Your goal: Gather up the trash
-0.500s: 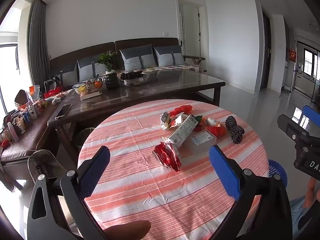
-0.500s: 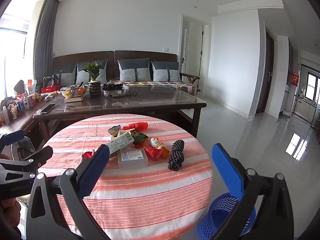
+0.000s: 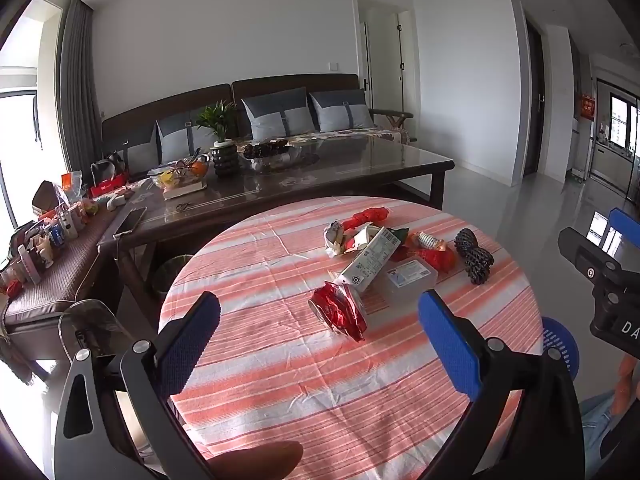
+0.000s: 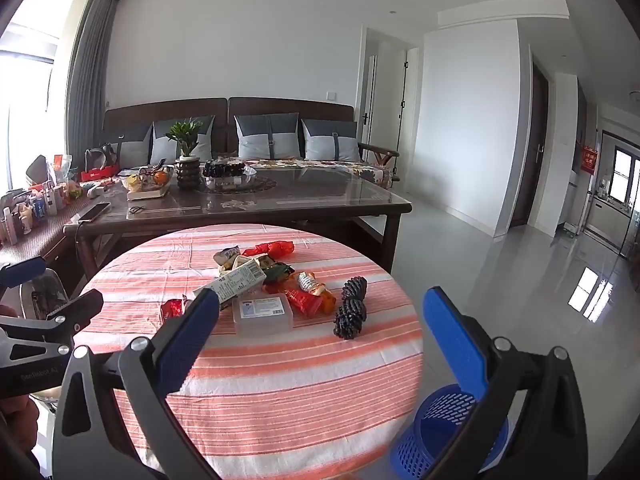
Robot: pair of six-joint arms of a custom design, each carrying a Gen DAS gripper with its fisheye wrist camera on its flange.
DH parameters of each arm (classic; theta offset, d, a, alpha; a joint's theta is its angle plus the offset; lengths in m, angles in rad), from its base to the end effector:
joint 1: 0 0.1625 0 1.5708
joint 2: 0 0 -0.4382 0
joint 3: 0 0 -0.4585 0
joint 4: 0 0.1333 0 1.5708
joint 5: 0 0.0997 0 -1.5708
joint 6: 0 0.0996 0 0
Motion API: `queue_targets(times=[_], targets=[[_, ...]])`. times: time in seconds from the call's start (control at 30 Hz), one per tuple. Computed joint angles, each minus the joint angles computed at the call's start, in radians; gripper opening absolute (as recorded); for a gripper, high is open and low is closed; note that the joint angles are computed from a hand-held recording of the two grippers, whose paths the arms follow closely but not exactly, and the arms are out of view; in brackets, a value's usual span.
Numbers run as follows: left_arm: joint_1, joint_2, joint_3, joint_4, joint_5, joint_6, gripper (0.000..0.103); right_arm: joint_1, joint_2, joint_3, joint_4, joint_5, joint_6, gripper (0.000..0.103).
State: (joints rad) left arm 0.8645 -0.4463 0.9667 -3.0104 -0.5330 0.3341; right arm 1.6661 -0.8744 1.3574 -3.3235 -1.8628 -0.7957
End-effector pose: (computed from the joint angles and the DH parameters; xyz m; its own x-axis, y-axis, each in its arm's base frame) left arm -0.4134 -0.8222 0.1722 -0.6560 -0.0293 -0.7542 0.6443 0.4986 -0.5799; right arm 0.1810 -0.7942 0.3527 -0.6653 -0.0832 0.7420 -0.7194 0.3370 -0.6073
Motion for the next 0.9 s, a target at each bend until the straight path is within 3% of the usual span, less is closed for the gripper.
queue_targets(times=[0.9], targets=[[-0.001,0.005,-0.005,-0.003,0.007,0.012,0.098,0.014,0.002,0.002,-0.009,-0.026,-0.010,0.098]])
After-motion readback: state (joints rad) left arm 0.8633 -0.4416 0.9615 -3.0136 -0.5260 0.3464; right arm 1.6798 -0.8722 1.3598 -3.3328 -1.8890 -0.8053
